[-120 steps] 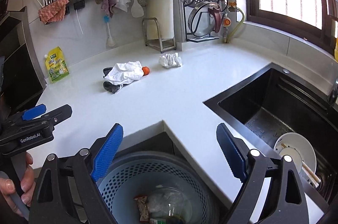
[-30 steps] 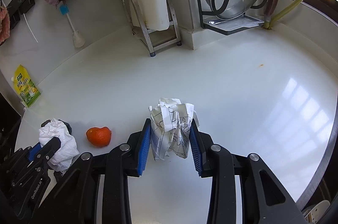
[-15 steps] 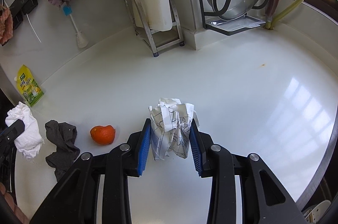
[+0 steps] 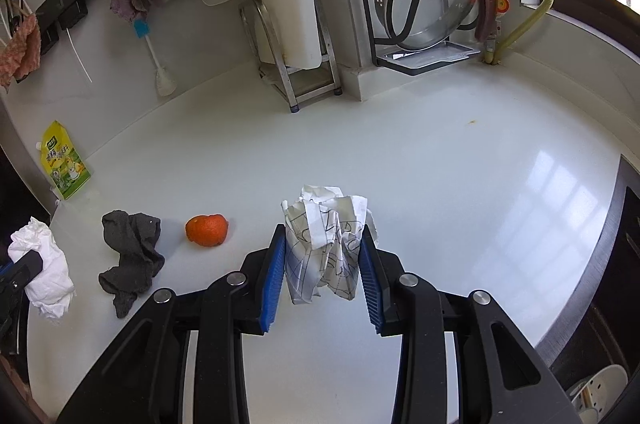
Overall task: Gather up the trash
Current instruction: 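Carry the tissue and crumpled paper over the basket with both tools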
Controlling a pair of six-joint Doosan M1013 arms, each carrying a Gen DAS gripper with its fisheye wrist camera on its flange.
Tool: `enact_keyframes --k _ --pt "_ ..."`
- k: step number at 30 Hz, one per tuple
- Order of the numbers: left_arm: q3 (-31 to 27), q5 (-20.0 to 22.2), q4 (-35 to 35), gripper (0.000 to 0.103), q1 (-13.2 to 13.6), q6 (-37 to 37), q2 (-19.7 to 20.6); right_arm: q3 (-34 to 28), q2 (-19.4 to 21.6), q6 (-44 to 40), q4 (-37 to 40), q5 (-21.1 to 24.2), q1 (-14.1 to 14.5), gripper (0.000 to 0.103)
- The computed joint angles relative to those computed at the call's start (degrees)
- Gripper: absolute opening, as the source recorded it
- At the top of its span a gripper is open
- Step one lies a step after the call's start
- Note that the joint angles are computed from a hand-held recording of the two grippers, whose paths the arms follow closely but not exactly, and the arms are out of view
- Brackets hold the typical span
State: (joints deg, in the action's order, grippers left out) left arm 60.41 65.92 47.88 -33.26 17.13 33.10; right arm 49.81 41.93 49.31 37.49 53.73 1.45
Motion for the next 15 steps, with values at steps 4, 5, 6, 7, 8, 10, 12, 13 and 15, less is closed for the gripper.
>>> enact_keyframes --k 4,5,6,7,8,10,12,13,15 --pt "2.04 0.01 0.05 0.015 -1.04 -0.11 -1.02 5.56 -3.28 -3.61 2.72 -2.62 -1.01 0.034" --pt "2.58 -0.07 0.03 0.015 -1.29 -0.20 -1.31 7.13 -4.20 -4.46 3.63 -3.08 -1.34 0.034" --pt "3.13 -0.17 0.03 0.015 -1.53 -0.28 -1.59 8.50 -5.00 -5.11 4.53 -3.37 -1.68 0.034" --pt "3.58 -0.16 0.14 0.015 -1.81 -0.40 -1.81 9.93 -5.87 -5.85 5.37 -3.75 -2.01 0.034" --pt "4.03 -0.17 0.20 0.015 -2.08 -0.56 -2.02 11.44 -6.82 -6.70 6.03 -4.27 -2.28 0.034" --pt "5.05 -0.50 0.11 0.015 -2.56 -0.96 -2.52 14.46 -8.75 -8.32 7.25 -5.26 -2.78 0.034" --pt "5.98 -0.70 -0.10 0.015 -3.09 -1.47 -3.00 17.65 -10.82 -9.98 8.50 -6.08 -3.27 0.034" --pt "6.47 -0.95 -0.31 0.015 -3.36 -1.72 -3.28 19.17 -11.81 -10.75 9.12 -6.47 -3.52 0.034" --pt "7.36 -1.15 -0.33 0.015 -3.98 -2.23 -3.78 22.16 -13.75 -12.17 10.44 -6.93 -4.03 0.034"
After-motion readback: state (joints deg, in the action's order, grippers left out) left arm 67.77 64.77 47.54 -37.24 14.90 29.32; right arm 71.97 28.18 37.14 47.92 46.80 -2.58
